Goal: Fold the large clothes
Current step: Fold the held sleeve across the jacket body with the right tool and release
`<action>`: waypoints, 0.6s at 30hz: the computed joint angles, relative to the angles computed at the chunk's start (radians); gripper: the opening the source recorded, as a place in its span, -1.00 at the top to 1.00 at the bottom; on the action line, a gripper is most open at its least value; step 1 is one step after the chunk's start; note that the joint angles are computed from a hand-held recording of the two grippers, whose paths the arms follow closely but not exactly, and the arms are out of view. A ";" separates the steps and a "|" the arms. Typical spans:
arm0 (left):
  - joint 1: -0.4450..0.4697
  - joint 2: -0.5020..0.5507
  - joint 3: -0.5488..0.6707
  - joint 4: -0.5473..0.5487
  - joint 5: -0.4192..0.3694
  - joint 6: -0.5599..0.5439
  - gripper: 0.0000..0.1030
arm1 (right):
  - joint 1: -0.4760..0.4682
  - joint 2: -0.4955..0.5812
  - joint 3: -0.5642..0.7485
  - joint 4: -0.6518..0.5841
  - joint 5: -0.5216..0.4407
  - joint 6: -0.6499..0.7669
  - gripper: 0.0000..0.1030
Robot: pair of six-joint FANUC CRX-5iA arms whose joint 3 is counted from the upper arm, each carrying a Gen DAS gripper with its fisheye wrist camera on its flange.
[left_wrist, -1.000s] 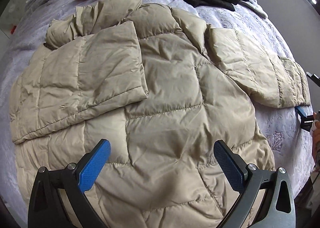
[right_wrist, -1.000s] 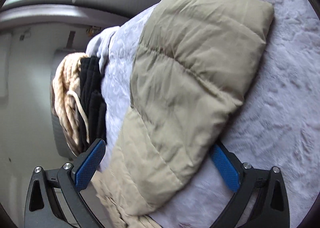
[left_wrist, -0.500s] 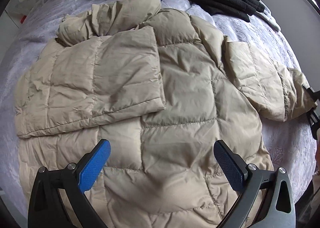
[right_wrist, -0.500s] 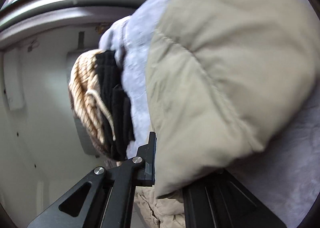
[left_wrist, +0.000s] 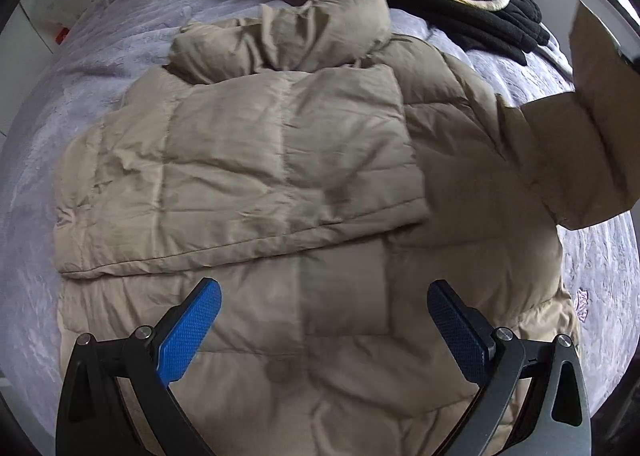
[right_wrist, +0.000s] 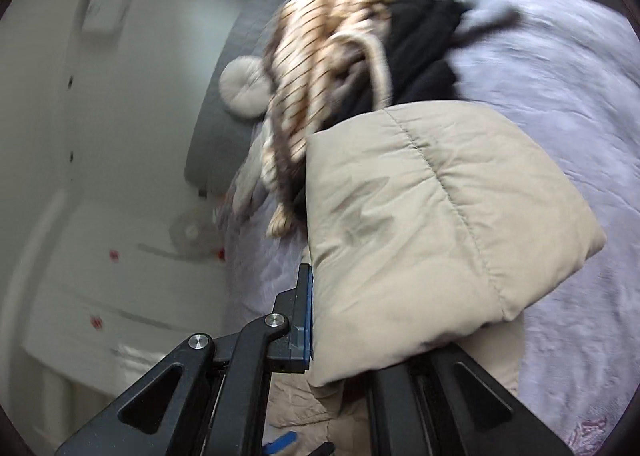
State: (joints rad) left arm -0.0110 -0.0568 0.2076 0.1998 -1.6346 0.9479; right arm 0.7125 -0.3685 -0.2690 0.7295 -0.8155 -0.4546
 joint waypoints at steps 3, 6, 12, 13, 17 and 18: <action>0.053 0.009 0.010 0.000 0.023 -0.026 -1.00 | 0.005 0.151 0.169 -0.114 -0.030 0.232 0.87; 0.094 0.026 0.029 -0.008 0.040 -0.031 -1.00 | 0.005 0.297 0.331 -0.238 -0.095 0.432 0.87; 0.169 0.059 0.056 -0.020 0.074 -0.038 -1.00 | -0.005 0.511 0.530 -0.451 -0.223 0.673 0.87; 0.179 0.064 0.058 -0.016 0.078 -0.038 -1.00 | -0.007 0.539 0.551 -0.479 -0.256 0.703 0.87; 0.191 0.083 0.058 -0.014 0.098 -0.036 -1.00 | -0.026 0.568 0.555 -0.550 -0.293 0.715 0.87; 0.187 0.089 0.059 -0.016 0.099 -0.031 -1.00 | -0.027 0.561 0.546 -0.554 -0.285 0.703 0.87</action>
